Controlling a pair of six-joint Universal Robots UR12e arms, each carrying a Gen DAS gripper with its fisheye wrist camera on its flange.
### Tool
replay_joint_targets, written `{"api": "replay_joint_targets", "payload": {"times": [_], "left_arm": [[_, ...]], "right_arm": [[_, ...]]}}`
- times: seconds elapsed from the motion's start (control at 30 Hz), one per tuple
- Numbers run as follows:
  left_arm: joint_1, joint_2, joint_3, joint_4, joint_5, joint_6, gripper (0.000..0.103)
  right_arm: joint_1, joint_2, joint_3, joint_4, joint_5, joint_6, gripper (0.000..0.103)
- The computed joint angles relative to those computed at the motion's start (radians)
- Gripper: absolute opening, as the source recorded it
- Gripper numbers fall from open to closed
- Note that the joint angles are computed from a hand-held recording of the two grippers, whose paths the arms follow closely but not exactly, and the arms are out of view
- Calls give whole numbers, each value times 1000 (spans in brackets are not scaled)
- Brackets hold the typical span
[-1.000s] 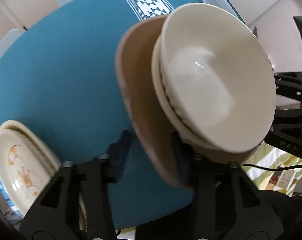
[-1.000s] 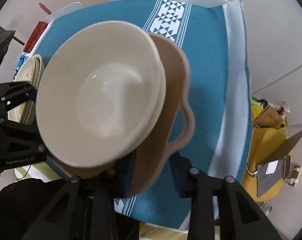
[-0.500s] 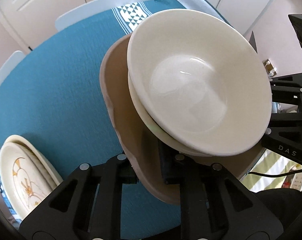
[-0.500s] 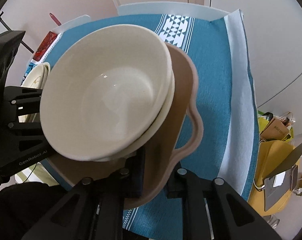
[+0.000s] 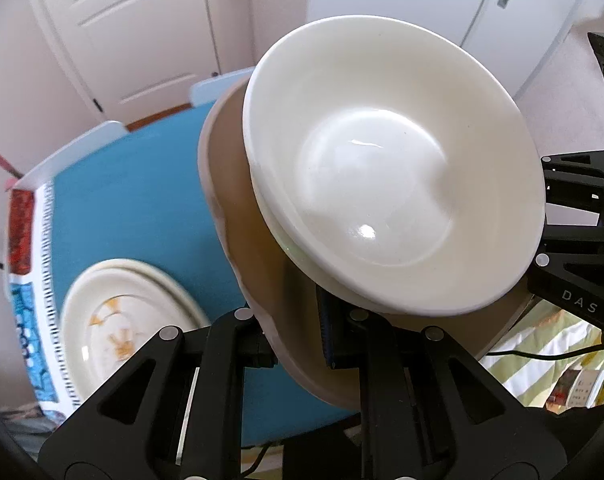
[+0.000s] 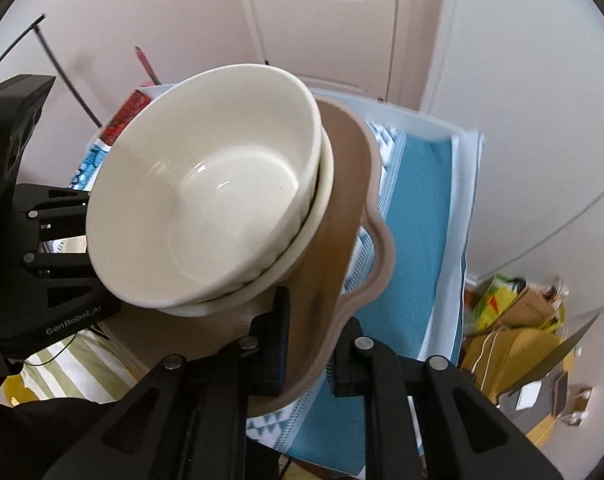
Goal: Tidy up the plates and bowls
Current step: 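Carry the bowl stack over and lower it onto the plate stack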
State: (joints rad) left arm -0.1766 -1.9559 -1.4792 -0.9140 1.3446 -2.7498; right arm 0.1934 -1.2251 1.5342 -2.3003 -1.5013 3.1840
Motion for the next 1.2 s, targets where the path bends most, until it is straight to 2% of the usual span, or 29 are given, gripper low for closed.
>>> {"api": "replay_joint_targets", "payload": {"times": [0.27, 0.43, 0.63, 0.9, 1.2], "left_arm": [[77, 64, -58, 10, -2, 42, 12], [139, 63, -35, -53, 2, 120, 12], [200, 43, -43, -91, 4, 206, 12], [231, 10, -60, -108, 4, 288, 12], [238, 1, -71, -86, 2, 320, 11]], "right_arm": [[78, 58, -106, 23, -22, 23, 14], [130, 112, -171, 38, -17, 73, 14], [173, 175, -228, 60, -2, 155, 14], [207, 216, -239, 69, -42, 234, 14], [219, 221, -232, 43, -70, 283, 14]]}}
